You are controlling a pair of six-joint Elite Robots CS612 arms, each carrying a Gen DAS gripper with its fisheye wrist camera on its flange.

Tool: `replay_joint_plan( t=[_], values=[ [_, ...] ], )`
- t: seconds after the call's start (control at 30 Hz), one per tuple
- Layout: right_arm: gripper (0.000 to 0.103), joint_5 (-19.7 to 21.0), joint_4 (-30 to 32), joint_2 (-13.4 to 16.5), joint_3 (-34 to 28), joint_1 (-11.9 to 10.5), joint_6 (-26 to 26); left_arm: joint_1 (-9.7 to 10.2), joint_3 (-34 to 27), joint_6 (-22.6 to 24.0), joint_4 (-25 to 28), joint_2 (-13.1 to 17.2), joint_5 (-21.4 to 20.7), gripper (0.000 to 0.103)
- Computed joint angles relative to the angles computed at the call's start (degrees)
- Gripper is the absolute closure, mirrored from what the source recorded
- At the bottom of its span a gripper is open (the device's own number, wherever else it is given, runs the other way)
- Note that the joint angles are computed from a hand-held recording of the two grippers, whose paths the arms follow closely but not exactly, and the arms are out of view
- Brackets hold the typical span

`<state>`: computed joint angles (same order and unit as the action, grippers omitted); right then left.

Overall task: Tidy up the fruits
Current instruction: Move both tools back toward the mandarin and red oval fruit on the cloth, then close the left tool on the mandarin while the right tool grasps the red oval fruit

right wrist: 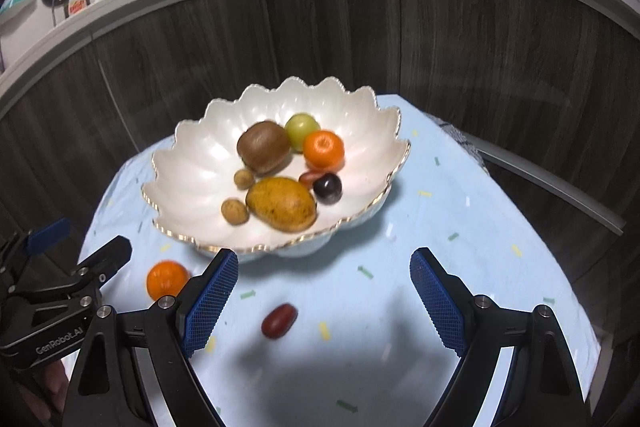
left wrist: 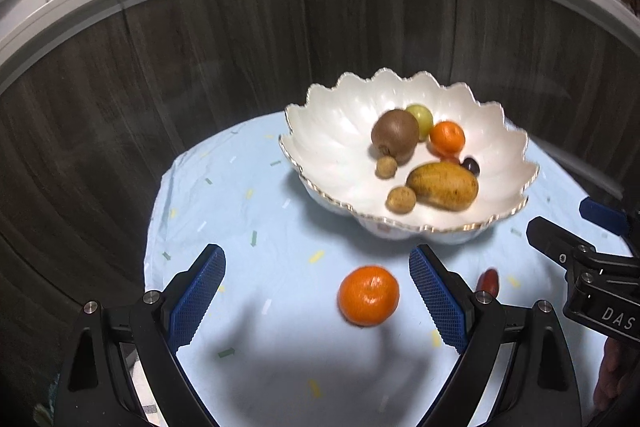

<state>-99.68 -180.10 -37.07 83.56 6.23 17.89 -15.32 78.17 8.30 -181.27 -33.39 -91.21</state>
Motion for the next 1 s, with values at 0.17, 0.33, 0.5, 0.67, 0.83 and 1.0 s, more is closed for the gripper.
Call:
replay_joint_plan(
  t=[0.17, 0.33, 0.5, 0.67, 0.83, 1.0],
  values=[
    [0.015, 0.2, 0.8, 0.3, 0.1, 0.3, -0.9, 0.32, -0.6, 1.6, 1.8, 0.7, -1.6, 0.009],
    [0.015, 0.4, 1.1, 0.7, 0.1, 0.6, -2.4, 0.40, -1.7, 3.7, 4.6, 1.6, -2.7, 0.009],
    [0.015, 1.6, 1.8, 1.1, -0.1, 0.6, -3.7, 0.54, -2.1, 4.7, 5.8, 2.1, -4.0, 0.009],
    [0.020, 2.7, 2.3, 1.6, -0.5, 0.6, -4.1, 0.58, -2.8, 5.3, 7.1, 2.7, -4.9, 0.012],
    [0.029, 4.2, 4.6, 2.1, -1.3, 0.5, -3.9, 0.45, -3.3, 5.8, 7.1, 3.2, -5.2, 0.016],
    [0.038, 4.7, 6.1, 2.6, -2.2, 0.5, -3.7, 0.47, -3.7, 6.2, 7.6, 3.5, -6.2, 0.023]
  ],
)
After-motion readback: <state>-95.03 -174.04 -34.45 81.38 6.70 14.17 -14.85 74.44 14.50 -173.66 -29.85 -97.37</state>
